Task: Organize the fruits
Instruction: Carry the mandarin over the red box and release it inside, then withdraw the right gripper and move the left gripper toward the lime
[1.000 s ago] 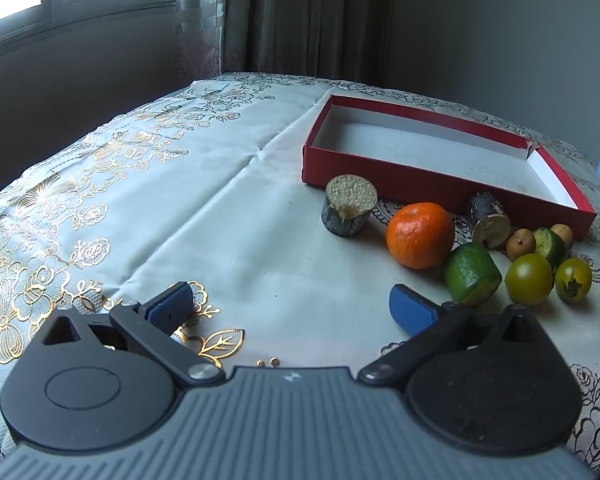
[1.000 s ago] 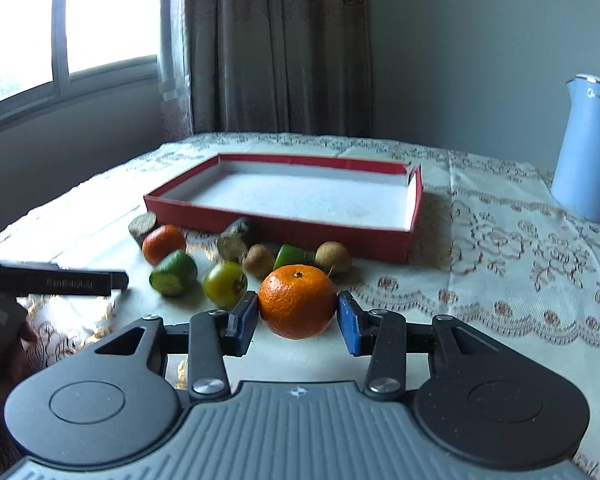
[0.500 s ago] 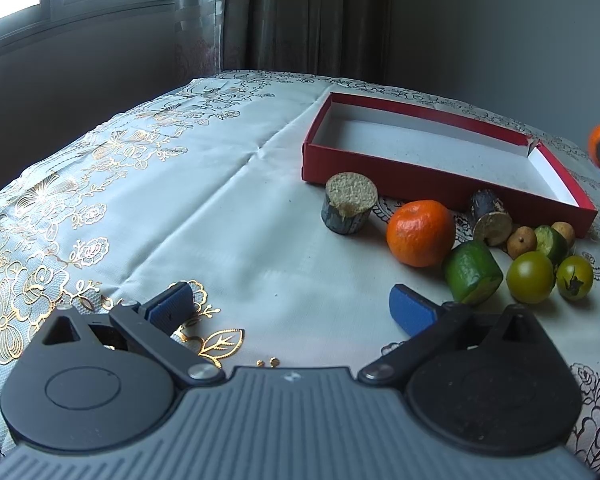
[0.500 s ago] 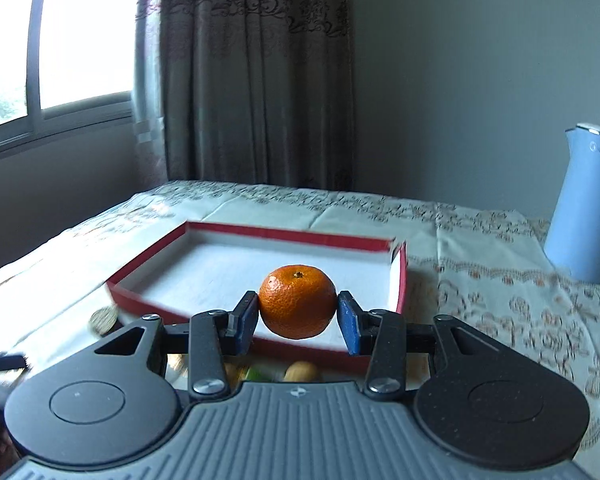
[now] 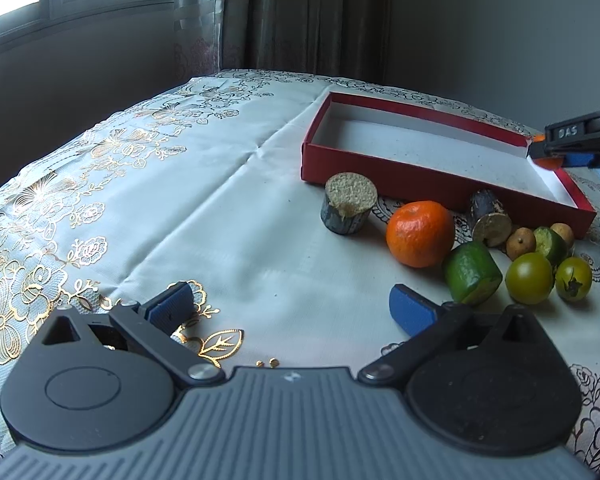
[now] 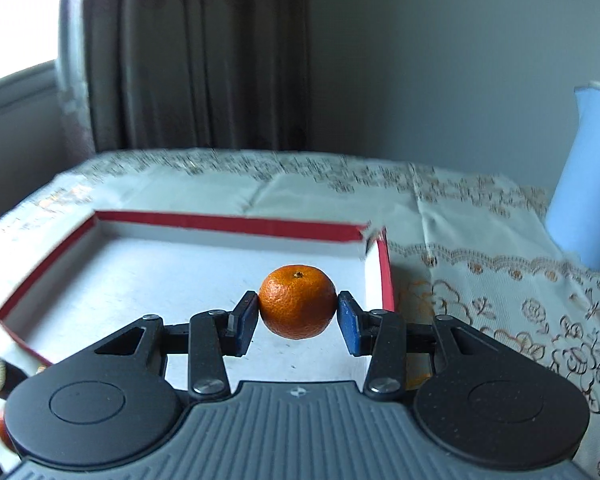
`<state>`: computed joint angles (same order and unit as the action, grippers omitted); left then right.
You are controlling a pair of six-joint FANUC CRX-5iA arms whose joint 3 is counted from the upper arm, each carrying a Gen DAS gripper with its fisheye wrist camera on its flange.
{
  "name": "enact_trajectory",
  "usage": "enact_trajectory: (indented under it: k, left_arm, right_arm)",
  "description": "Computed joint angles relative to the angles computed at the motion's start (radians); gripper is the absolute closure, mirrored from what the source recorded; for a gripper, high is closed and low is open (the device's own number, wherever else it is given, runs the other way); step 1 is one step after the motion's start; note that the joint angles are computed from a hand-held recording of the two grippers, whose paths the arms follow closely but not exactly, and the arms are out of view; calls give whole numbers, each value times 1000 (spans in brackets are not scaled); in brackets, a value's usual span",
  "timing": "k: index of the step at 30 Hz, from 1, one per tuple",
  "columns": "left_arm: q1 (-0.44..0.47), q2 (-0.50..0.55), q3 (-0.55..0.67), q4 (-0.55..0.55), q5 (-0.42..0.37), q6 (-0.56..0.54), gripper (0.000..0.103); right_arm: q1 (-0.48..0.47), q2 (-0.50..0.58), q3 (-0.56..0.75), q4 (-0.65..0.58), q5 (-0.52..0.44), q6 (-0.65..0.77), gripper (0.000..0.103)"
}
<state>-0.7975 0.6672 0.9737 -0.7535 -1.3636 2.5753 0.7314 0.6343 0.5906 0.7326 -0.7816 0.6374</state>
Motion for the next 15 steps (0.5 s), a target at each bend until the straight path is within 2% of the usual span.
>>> enact_trajectory:
  k: [4,6,7,8,12,15]
  left_arm:
    - [1,-1,-3,-1,8,7,0]
    - [1,-1,-4,-1,9,7,0]
    - [1,-1,-5,-2,9,8,0]
    - [1,-1,-5,-2,9,8,0]
    - [0,0,-4,-3,8,5,0]
    - [0,3,1,-4,4,0,0]
  right_arm:
    - [1,34,48,-29,-66,46,58]
    - [2,18,8,12,-55,12,45]
    - [2,-2,-34,52,-36,-29,35]
    - [0,-30,-92,99,1,-79,30]
    - [-12,-174,-348,317,132,-286,29]
    - [-9,-282,-515,411,173,-386,29]
